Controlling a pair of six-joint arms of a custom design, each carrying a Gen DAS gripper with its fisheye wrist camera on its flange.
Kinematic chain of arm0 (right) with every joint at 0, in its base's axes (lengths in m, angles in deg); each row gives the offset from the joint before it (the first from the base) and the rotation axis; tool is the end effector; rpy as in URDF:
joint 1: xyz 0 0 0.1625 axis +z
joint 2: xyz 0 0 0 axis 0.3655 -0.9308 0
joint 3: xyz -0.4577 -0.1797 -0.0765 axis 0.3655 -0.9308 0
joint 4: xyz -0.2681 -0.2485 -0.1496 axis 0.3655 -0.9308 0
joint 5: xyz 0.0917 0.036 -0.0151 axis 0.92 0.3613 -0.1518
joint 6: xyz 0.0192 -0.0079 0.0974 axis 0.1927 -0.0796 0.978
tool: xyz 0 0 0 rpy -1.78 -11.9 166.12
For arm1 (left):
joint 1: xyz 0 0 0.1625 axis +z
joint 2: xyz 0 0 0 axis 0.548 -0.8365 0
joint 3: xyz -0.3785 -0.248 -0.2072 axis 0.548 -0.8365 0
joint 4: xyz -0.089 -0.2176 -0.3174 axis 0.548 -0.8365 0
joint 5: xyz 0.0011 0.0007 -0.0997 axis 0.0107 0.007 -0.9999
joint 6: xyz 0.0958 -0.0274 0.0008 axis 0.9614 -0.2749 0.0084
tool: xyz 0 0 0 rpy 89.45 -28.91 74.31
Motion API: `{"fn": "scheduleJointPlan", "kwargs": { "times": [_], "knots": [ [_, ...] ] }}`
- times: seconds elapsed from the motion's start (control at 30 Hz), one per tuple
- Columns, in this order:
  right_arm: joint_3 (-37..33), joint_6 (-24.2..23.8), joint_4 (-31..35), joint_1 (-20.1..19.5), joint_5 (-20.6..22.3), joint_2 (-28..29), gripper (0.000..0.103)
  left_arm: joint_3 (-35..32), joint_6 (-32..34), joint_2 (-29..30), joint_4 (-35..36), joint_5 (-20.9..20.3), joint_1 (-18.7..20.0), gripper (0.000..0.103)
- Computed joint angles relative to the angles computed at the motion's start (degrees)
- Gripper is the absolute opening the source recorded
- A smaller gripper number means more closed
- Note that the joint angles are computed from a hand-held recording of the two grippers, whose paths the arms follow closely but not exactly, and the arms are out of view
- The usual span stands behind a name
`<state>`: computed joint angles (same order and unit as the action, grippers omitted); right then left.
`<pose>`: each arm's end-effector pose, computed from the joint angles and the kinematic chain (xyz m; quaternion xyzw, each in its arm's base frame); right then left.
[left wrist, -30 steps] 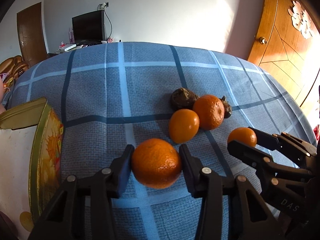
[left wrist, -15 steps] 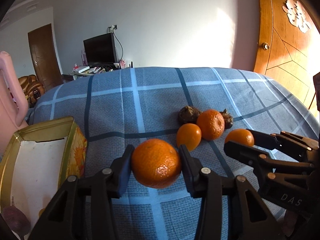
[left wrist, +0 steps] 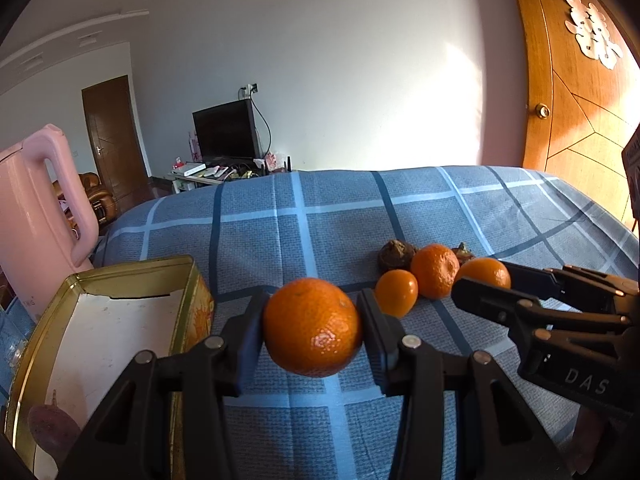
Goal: Organize fruits
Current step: 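Carry the orange in the left tool while the right tool carries its orange to the tray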
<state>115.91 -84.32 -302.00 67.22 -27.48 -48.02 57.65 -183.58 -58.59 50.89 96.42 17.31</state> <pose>0.0887 -0.5067 0.1510 0.1182 -0.8376 0.4585 0.2725 -0.2264 -0.5733 -0.0003 0.3941 0.8148 -0.3543 0.2351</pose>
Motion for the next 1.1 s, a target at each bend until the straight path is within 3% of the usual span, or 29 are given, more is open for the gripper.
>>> {"fn": "scheduleJointPlan", "kwargs": {
  "times": [0.23,0.57,1.1],
  "knots": [
    [0.46,-1.7,-3.84,0.26,1.56,0.9,0.045,2.07,1.56,-0.89,-3.18,0.59,-0.34,0.047],
    [0.22,-8.82,-12.16,2.32,1.32,4.4,0.045,3.9,1.37,-2.09,-5.99,1.88,-0.1,0.047],
    [1.13,-10.84,-18.0,2.26,3.35,5.76,0.045,8.69,4.66,-4.0,-13.56,1.09,-1.11,0.047]
  ]
}}
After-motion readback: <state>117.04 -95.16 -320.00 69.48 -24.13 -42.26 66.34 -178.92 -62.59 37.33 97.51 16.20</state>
